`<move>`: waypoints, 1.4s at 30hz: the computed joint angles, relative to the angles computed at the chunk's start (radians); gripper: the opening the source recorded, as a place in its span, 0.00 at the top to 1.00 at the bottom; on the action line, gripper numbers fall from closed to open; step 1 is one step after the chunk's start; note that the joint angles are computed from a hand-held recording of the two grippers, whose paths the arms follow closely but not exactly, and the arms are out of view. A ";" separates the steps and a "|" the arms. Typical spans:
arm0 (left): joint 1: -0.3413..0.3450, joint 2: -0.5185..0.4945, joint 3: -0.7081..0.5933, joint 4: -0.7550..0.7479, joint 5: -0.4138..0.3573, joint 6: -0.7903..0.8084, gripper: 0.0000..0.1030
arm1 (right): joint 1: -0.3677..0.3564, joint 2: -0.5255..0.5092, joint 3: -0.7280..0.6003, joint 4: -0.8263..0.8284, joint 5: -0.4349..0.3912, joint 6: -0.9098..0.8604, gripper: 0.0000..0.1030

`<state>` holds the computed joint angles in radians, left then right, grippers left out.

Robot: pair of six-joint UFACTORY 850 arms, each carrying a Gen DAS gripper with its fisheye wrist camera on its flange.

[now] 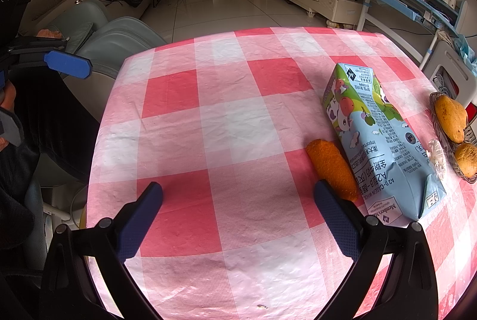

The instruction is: Collect trash

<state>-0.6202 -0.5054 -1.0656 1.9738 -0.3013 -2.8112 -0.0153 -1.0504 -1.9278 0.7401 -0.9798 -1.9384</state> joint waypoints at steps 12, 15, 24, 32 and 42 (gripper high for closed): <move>-0.008 0.003 0.005 -0.078 -0.022 0.090 0.17 | 0.000 -0.002 -0.002 0.002 -0.001 0.000 0.06; -0.027 0.008 0.001 -0.163 -0.059 0.197 0.17 | 0.001 -0.003 -0.003 0.002 0.000 0.000 0.06; -0.090 -0.002 -0.035 -0.388 -0.160 0.544 0.17 | 0.001 -0.004 -0.005 0.002 -0.001 0.001 0.06; -0.096 -0.011 -0.041 -0.501 -0.203 0.660 0.17 | 0.001 -0.005 -0.006 0.002 -0.001 0.001 0.06; -0.042 -0.024 -0.032 -0.396 -0.105 0.441 0.17 | 0.001 -0.005 -0.006 0.002 -0.002 0.001 0.06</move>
